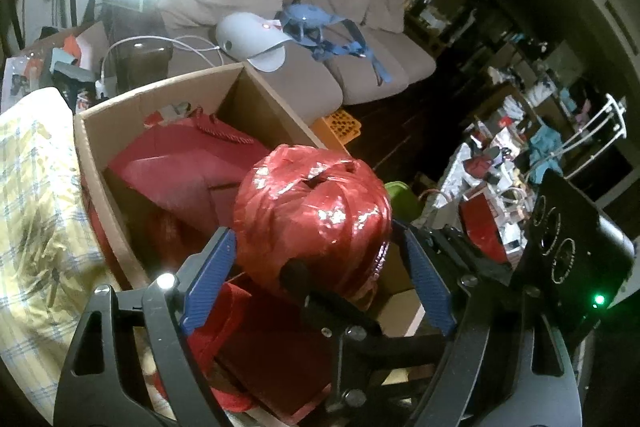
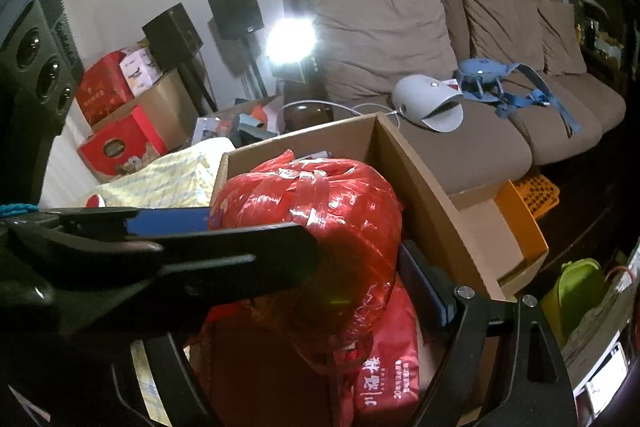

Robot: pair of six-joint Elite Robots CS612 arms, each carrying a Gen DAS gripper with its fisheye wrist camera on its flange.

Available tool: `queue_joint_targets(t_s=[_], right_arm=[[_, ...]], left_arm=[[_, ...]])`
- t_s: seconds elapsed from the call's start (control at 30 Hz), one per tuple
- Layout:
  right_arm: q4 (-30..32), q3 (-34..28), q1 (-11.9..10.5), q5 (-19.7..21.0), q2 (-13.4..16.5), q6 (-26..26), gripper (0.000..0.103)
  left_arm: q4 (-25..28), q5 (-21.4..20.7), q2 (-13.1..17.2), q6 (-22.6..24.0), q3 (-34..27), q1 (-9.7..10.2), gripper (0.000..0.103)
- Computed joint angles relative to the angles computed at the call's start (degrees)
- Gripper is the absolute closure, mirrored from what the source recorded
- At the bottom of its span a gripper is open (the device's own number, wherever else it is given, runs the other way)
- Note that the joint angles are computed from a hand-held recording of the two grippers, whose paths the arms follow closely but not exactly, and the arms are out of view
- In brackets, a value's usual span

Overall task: Organize objects
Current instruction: 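Open both tools and release the ribbon ball in the box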

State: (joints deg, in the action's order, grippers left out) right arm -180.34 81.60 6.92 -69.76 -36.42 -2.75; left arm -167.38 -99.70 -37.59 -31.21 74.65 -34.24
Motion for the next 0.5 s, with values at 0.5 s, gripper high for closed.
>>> queue_joint_targets(t_s=[0.5], right_arm=[[-3.26,0.73,-0.33,3.84,-0.37,2.17,0.016]], left_arm=[[-0.36,1.03,-2.92,-3.19,4.52,1.49,0.020]])
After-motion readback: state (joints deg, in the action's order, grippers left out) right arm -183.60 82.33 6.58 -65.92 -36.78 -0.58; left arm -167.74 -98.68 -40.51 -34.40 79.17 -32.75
